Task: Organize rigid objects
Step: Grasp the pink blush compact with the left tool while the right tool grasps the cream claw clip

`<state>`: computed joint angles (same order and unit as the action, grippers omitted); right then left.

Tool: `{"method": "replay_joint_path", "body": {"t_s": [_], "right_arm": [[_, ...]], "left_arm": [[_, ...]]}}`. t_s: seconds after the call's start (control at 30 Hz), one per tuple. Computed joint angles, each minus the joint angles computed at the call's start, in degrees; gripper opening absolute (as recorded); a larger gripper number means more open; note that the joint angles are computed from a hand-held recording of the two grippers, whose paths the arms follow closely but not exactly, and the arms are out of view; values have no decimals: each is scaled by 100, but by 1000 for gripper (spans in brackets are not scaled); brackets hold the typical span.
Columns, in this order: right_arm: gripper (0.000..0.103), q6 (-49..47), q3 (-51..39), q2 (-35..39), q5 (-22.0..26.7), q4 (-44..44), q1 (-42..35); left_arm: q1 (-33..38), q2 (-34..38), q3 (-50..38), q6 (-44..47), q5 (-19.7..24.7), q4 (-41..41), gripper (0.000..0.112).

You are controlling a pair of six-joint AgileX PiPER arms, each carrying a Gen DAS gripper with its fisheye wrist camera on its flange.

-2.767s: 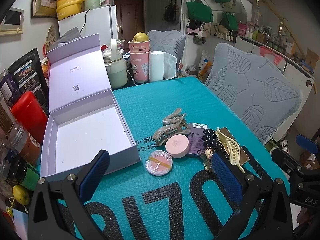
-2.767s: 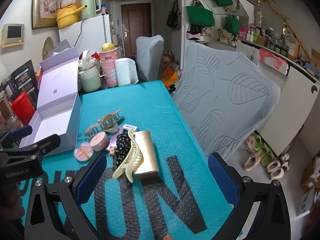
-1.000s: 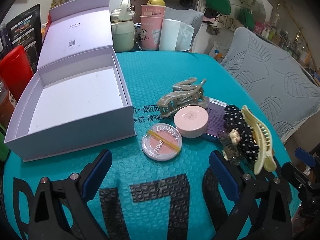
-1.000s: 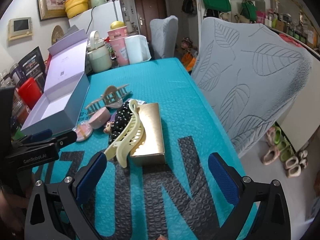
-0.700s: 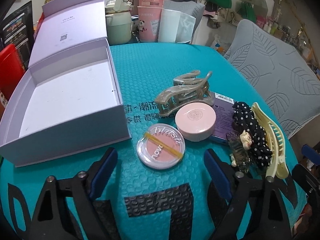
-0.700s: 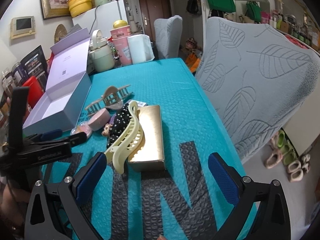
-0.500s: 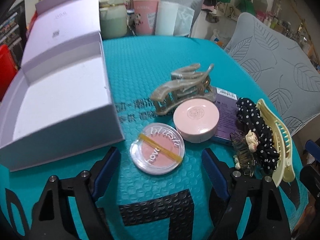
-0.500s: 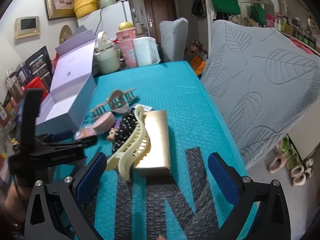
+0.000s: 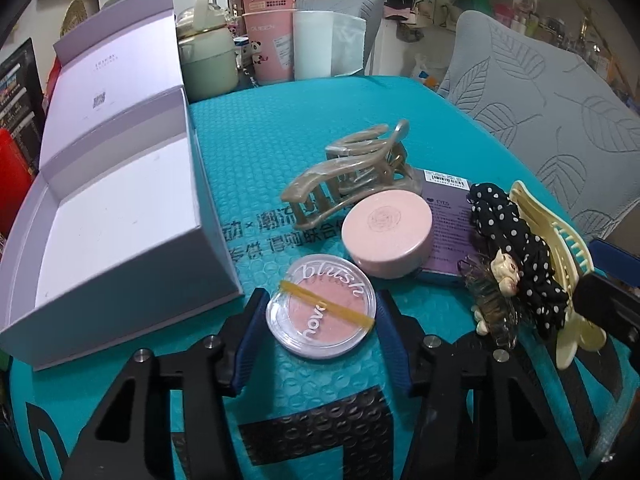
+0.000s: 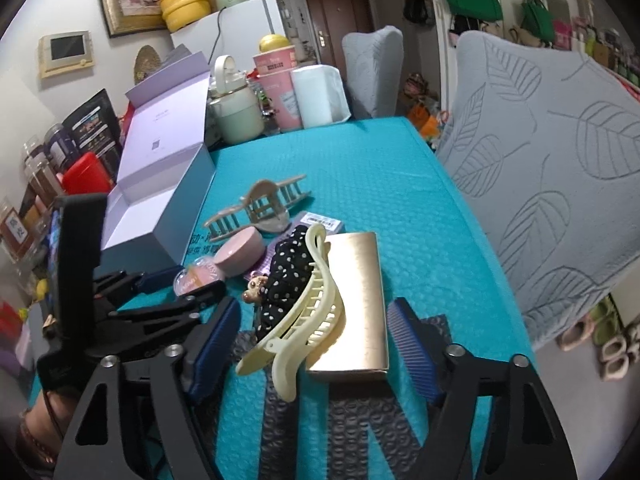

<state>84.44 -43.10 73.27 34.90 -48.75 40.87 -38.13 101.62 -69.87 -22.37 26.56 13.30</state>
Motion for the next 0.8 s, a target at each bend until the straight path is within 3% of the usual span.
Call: {"method": "replay_joint_path", "body": {"t_s": [0.13, 0.2, 0.4, 0.43, 0.5, 0.8], "right_arm": [[45, 131, -112, 135, 209, -105, 118], [38, 122, -132, 177, 258, -107, 154], [36, 94, -277, 350, 621, -41, 286], [28, 186, -279, 361, 667, -94, 317], [25, 226, -299, 373, 712, -42, 302], [24, 635, -239, 137, 954, -394, 665]], "left_arm": [[66, -141, 159, 311, -12, -303, 53], [88, -233, 260, 414, -21, -422, 53], [198, -490, 583, 540, -97, -640, 53], [213, -516, 621, 527, -115, -631, 53], [253, -552, 647, 521, -105, -658, 53], [308, -897, 903, 302, -171, -519, 53]]}}
